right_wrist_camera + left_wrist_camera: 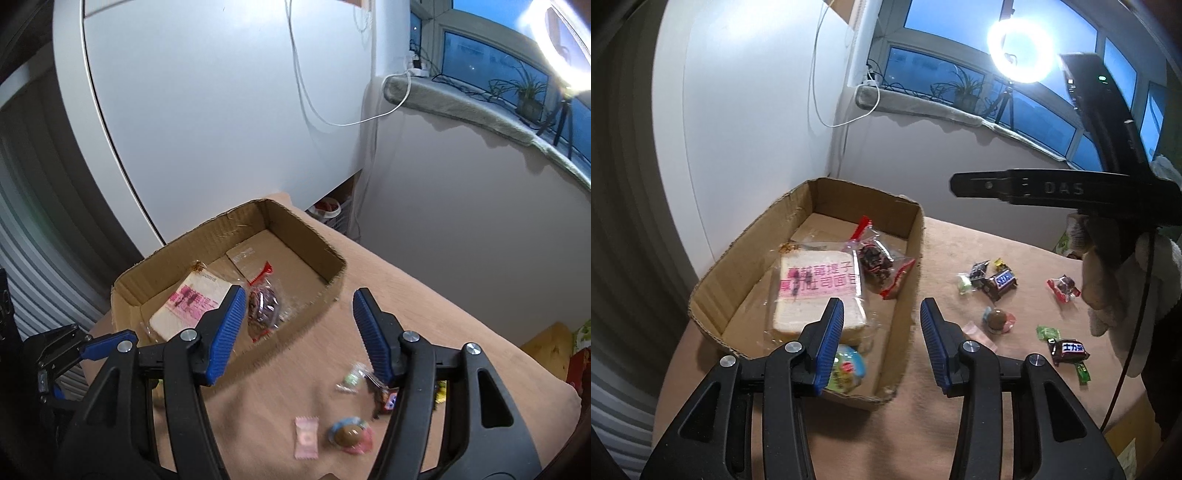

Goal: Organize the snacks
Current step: 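Move both grippers back to the remaining snacks on the table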

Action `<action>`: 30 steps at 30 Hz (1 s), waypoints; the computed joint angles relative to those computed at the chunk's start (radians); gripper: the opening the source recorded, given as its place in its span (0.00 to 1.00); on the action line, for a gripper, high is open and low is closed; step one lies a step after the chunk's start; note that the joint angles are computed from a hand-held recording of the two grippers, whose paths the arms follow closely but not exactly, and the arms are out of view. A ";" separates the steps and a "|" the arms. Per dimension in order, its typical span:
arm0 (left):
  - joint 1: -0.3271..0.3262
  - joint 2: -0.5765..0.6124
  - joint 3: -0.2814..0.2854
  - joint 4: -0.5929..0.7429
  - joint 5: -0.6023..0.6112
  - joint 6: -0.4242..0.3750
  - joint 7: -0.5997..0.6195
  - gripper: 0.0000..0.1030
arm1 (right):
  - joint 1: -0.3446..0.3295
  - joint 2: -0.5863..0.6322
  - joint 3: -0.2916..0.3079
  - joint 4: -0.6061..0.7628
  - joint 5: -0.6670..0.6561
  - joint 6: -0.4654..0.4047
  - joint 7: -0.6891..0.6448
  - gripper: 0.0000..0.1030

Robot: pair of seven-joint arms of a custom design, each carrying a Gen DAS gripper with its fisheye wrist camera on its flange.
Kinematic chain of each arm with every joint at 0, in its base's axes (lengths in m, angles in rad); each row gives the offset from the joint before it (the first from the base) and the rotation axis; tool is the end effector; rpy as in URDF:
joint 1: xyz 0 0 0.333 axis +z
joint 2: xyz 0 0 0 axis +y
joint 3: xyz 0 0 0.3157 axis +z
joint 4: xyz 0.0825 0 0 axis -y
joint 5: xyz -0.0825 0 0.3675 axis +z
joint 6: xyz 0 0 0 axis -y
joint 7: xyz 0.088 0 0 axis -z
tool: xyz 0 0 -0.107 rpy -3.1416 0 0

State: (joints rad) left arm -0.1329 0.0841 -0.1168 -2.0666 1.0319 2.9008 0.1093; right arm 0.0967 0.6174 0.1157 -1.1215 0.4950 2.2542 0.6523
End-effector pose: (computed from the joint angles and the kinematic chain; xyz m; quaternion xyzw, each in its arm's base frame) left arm 0.5522 -0.1923 0.4664 -0.7261 0.5392 -0.3397 0.2580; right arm 0.7415 0.1441 0.5189 -0.8796 0.3185 -0.1194 0.3325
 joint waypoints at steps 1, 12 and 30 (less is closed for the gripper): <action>-0.002 0.002 -0.002 0.003 0.001 0.000 -0.002 0.41 | -0.009 -0.012 0.001 -0.015 0.008 0.005 -0.007 0.61; -0.054 0.070 -0.012 0.078 -0.067 0.003 0.085 0.41 | -0.112 -0.115 -0.022 -0.137 0.101 0.016 -0.078 0.61; -0.142 0.255 -0.006 0.260 -0.334 -0.008 0.365 0.41 | -0.240 -0.156 -0.097 -0.238 0.115 -0.039 -0.169 0.61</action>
State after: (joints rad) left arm -0.2750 0.3395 -0.1232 -1.8066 0.6977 2.8926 0.4739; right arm -0.1432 0.4611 0.0190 -1.3599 0.6098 2.2148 0.4828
